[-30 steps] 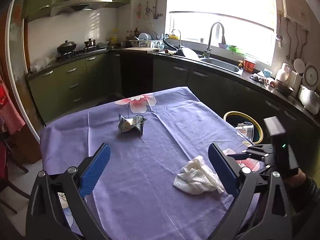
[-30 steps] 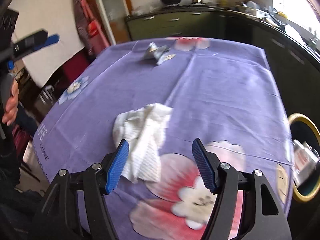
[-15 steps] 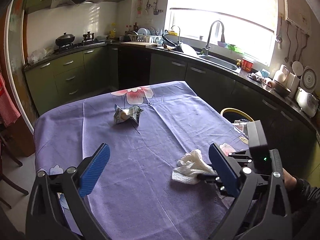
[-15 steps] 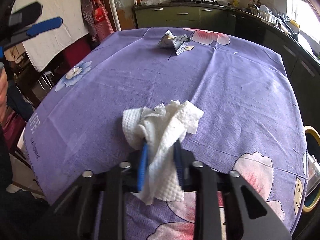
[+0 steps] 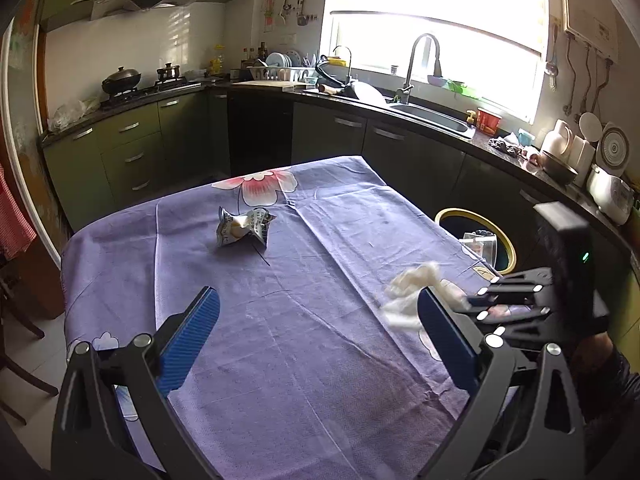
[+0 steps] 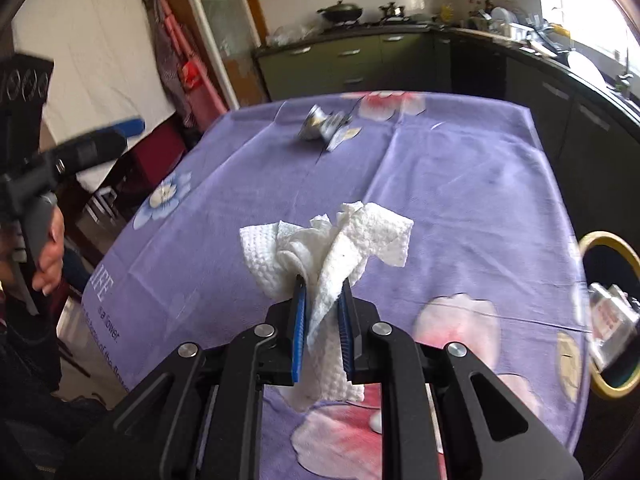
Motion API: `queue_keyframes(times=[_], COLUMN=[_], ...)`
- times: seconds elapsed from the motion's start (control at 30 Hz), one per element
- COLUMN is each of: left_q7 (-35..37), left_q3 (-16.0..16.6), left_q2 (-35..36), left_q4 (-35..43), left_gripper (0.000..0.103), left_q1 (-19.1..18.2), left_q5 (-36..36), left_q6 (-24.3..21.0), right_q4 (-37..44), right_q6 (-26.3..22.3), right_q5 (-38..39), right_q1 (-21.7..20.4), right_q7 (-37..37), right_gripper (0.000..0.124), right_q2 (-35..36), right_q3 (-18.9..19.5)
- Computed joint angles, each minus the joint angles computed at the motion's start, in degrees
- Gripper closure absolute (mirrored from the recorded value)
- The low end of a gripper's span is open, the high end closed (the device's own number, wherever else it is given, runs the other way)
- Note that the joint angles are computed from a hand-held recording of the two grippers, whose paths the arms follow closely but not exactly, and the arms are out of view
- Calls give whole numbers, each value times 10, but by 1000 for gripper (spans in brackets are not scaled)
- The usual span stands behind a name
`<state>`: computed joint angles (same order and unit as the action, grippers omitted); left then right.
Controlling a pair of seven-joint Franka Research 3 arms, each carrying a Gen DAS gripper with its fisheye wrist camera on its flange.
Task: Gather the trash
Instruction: 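Grasp the white tissue with the right gripper and lift it, then carry the white tissue over the yellow bin and open the right gripper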
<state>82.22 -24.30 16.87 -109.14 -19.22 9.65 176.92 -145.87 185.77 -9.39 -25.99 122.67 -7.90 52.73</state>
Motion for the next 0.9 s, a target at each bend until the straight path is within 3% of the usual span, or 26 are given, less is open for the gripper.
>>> queue_keyframes(times=[0.07, 0.13, 0.3, 0.4, 0.67, 0.77, 0.83, 0.9], left_q7=[1, 3, 10, 11, 4, -1, -4, -4], left_q3=[-2, -2, -6, -1, 19, 26, 28, 28], left_q2=[3, 6, 13, 18, 31, 35, 38, 40], left_q4=[4, 8, 19, 29, 53, 61, 66, 68], left_gripper=[8, 8, 8, 8, 8, 8, 8, 8], left_q1=[-1, -3, -11, -20, -49, -58, -61, -62], left_q5=[1, 2, 6, 12, 34, 42, 44, 44], left_q6=[-2, -4, -7, -13, -32, -39, -43, -45], right_q4=[-31, -56, -110, -118, -81, -45, -15, 14], right_q6=[-1, -9, -71, -121, -174, -176, -188, -214], right_q5=[26, 47, 56, 33, -53, -105, -153, -216], right_q1=[62, 81, 65, 24, -76, -124, -163, -199], right_q7=[0, 2, 28, 50, 78, 105, 134, 188], right_gripper=[108, 108, 108, 108, 108, 102, 79, 76], right_q2=[-51, -100, -224, -256, -180, -123, -84, -57], right_q3=[-68, -95, -133, -149, -188, -177, -163, -138])
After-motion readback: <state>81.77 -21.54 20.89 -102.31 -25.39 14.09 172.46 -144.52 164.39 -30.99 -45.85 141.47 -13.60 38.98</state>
